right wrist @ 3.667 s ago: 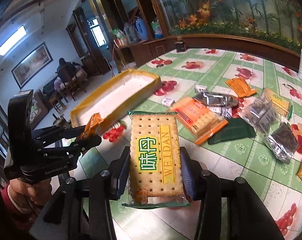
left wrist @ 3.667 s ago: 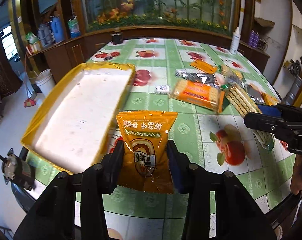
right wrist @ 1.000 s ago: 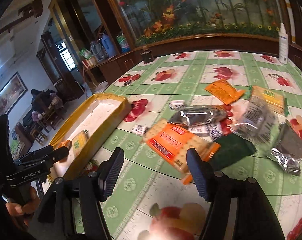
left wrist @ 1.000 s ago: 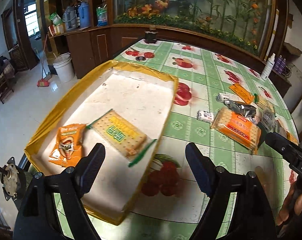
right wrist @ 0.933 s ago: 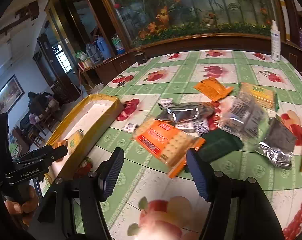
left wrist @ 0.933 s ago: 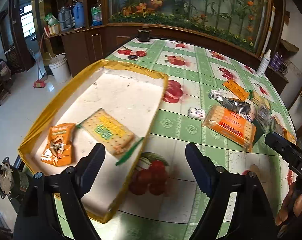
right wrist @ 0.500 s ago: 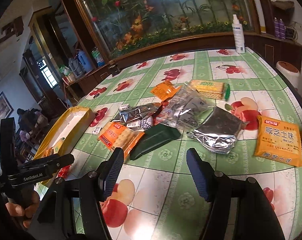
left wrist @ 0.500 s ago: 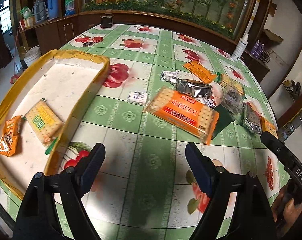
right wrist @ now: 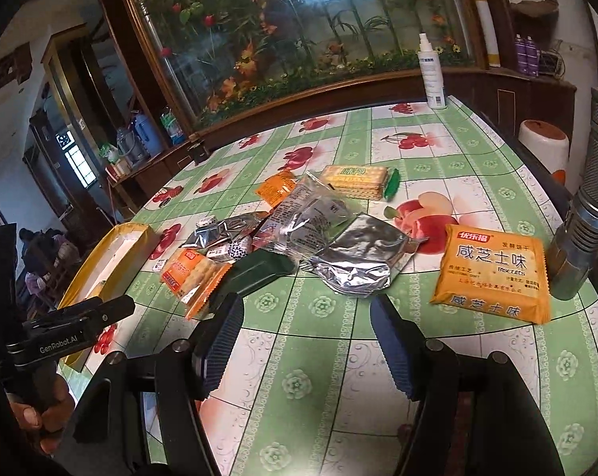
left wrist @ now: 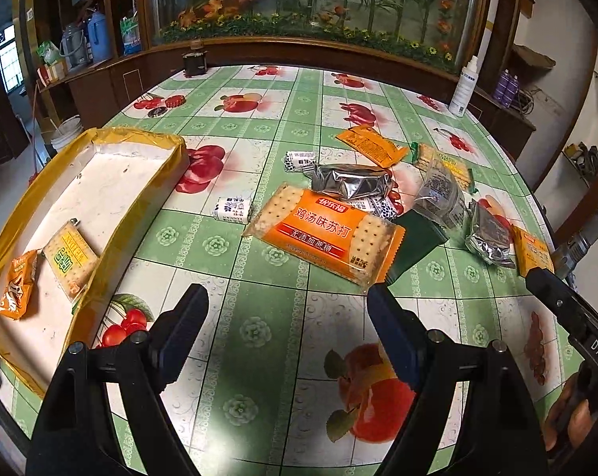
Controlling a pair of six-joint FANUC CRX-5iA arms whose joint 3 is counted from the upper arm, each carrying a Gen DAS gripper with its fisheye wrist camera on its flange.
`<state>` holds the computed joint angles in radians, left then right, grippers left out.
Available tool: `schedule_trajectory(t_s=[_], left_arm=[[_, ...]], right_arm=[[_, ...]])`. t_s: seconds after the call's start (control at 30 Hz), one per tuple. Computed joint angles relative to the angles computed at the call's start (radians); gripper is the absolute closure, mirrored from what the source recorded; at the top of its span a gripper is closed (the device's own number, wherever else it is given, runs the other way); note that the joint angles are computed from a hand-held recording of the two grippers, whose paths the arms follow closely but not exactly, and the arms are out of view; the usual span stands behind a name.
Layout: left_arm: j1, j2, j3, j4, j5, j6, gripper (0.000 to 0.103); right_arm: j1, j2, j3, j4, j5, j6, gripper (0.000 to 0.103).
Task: Organize snacks
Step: 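Move the left tool back to the orange biscuit pack on the table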
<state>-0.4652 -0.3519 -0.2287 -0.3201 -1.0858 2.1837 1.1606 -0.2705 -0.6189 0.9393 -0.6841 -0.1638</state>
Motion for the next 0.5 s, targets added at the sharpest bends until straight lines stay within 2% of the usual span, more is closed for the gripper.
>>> schedule_trajectory(t_s=[0.3,0.5], left_arm=[[-0.041,0.04,0.035,-0.062,-0.033,0.07,0.02],[0.029,0.066,0.018,0.031,0.005,0.057,0.02]], right_arm=[[-0.01,-0.021,-0.019,-0.018,-0.007,-0.004,0.034],[-0.014,-0.005,-0.006,-0.044,-0.016,0.008,0.031]])
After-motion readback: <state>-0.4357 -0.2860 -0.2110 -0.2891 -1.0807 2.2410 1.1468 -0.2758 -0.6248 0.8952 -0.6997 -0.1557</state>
